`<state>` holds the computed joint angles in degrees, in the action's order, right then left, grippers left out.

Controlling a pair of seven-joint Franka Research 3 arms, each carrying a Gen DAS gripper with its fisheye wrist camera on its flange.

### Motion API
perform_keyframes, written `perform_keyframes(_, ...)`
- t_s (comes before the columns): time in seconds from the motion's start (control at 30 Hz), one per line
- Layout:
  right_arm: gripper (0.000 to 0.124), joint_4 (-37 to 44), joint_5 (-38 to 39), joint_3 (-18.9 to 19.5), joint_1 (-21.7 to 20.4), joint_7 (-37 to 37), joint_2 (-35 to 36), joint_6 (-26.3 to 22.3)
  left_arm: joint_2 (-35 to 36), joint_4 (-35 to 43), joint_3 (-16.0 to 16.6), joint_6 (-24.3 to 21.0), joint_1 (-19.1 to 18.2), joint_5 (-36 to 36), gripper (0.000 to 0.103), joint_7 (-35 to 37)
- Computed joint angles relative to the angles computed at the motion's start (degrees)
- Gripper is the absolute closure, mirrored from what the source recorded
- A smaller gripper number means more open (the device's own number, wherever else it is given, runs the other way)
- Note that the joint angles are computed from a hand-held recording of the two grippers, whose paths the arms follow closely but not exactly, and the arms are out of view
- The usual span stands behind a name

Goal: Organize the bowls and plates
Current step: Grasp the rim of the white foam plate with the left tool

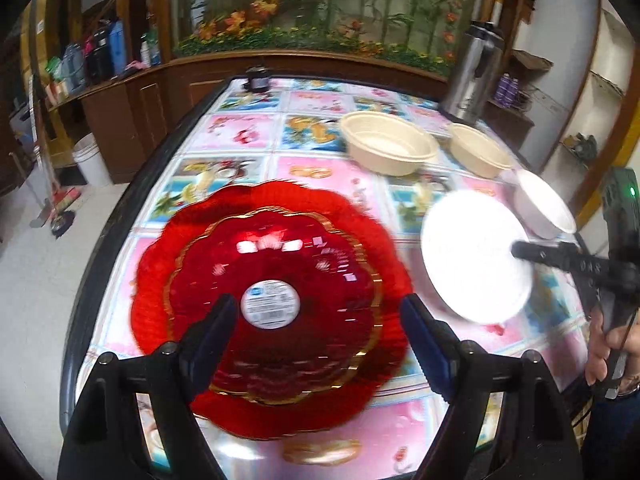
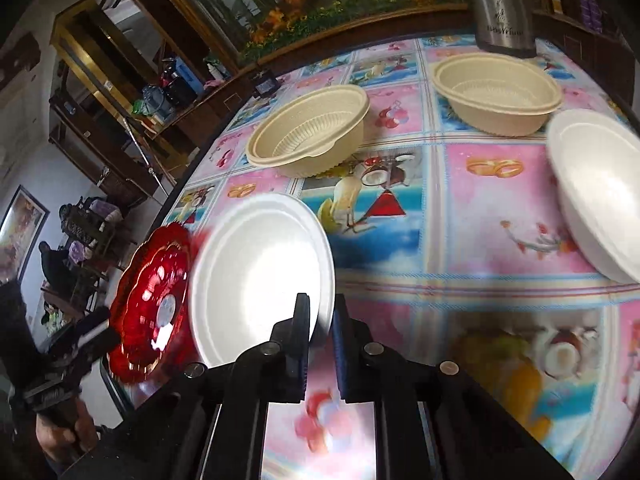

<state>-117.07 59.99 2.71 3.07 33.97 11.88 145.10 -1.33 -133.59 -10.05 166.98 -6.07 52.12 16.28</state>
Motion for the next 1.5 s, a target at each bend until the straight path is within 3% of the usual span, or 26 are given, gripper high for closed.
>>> perform_keyframes(0.17,0.111,-7.34,3.50,-2.03,-1.94,-7.96,-6.02,2.08,3.30,3.12,-0.84,2.78,-1.82,-6.01,0.021,7.74)
perform_keyframes(0.3,0.110,-12.40,12.26,-3.37,-1.64,-18.96,-10.67,8.85,7.81,7.04,-2.43,4.16,-3.65,-17.03,0.021,19.38)
perform_keyframes(0.5,0.110,-13.81,20.40,-5.72,-1.60,-27.78,-12.71,9.67,14.84,13.82,-4.11,3.16,-6.07,-28.17,0.021,30.49)
perform_keyframes(0.6,0.109,-13.20,16.04,-6.06,-1.74,-21.98,-10.86,9.54,17.36,16.66,-3.58,1.87,-7.89,-30.07,0.021,32.33)
perform_keyframes(0.77,0.107,-13.58,18.07,-6.50,-3.07,-22.63,-10.60,9.65,20.03,19.21,-5.26,2.22,-7.55,-35.66,0.021,37.23)
perform_keyframes(0.8,0.105,-13.58,17.72,-6.89,-3.60,-21.83,-10.72,8.42,20.55,19.91,-4.63,1.77,-8.30,-35.53,0.021,37.18)
perform_keyframes(0.9,0.075,-13.57,17.50,-7.75,-4.97,-20.31,-10.81,4.08,22.04,21.60,-3.81,1.19,-9.46,-35.73,0.022,37.28)
perform_keyframes(0.97,0.064,-14.12,17.47,-7.59,-5.13,-21.22,-11.20,3.44,23.19,22.81,-3.27,1.20,-10.23,-35.54,0.033,37.11)
perform_keyframes(1.1,0.064,-14.34,15.45,-6.73,-4.24,-20.52,-10.54,4.75,26.41,26.36,-3.70,-1.19,-10.73,-35.84,0.067,38.74)
perform_keyframes(1.13,0.068,-14.38,15.03,-6.46,-3.96,-19.90,-10.23,5.45,27.00,26.66,-4.38,-0.97,-10.33,-36.46,0.067,39.61)
perform_keyframes(1.17,0.089,-14.29,14.01,-6.29,-3.77,-18.83,-9.80,5.59,27.22,26.68,-4.57,-0.81,-10.45,-36.63,0.068,40.03)
perform_keyframes(1.23,0.109,-14.09,12.78,-6.31,-3.98,-17.34,-9.33,2.77,26.54,26.41,-0.55,-0.74,-14.50,-32.50,0.082,37.26)
perform_keyframes(1.3,0.109,-14.53,13.18,-5.94,-3.75,-17.90,-9.60,2.61,25.54,25.89,2.74,-1.11,-17.63,-28.19,0.082,33.51)
perform_keyframes(1.4,0.109,-14.89,13.82,-5.58,-3.16,-18.09,-10.13,3.79,23.96,24.29,3.52,-0.72,-17.86,-25.15,0.082,30.38)
perform_keyframes(1.5,0.109,-14.39,13.70,-5.86,-3.20,-17.55,-10.08,1.25,22.31,22.28,3.25,-0.10,-16.89,-23.65,0.082,28.30)
